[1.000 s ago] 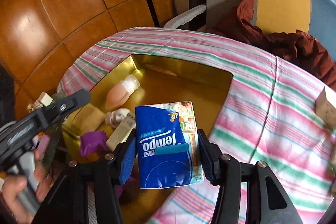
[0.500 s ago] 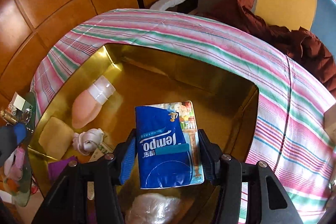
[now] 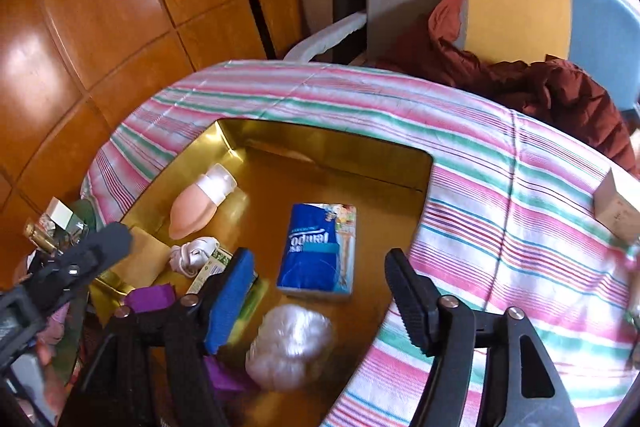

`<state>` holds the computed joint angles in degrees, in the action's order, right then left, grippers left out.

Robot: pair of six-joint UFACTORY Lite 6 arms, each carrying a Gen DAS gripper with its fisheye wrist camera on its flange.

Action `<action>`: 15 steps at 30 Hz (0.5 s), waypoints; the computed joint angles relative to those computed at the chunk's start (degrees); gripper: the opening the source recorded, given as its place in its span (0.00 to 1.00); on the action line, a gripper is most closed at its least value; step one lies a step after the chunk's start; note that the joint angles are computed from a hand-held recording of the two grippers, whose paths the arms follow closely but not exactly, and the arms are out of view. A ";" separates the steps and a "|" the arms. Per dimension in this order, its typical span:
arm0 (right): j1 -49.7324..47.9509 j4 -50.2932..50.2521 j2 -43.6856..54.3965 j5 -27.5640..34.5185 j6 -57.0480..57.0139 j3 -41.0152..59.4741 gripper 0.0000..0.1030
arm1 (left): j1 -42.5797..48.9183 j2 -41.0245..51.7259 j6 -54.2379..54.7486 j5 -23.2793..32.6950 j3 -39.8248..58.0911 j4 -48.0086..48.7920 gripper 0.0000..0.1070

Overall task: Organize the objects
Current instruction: 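Lower the Tempo tissue pack into the tray and open the right tool, then move both tools back toward the remaining items on the table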

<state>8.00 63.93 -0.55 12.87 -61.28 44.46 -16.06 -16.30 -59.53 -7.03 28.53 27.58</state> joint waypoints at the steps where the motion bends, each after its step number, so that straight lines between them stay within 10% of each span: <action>1: -0.39 -1.35 -1.45 0.07 1.14 -1.01 0.71 | -0.47 0.21 0.07 -0.17 0.06 0.12 0.44; 7: -7.43 -14.81 -9.81 2.80 10.86 -7.77 0.76 | -3.70 1.76 -2.64 -2.43 0.55 4.60 0.44; 15: -28.67 -17.40 -10.22 11.50 4.90 -12.23 0.76 | -13.17 4.29 20.13 -0.50 2.81 -16.79 0.44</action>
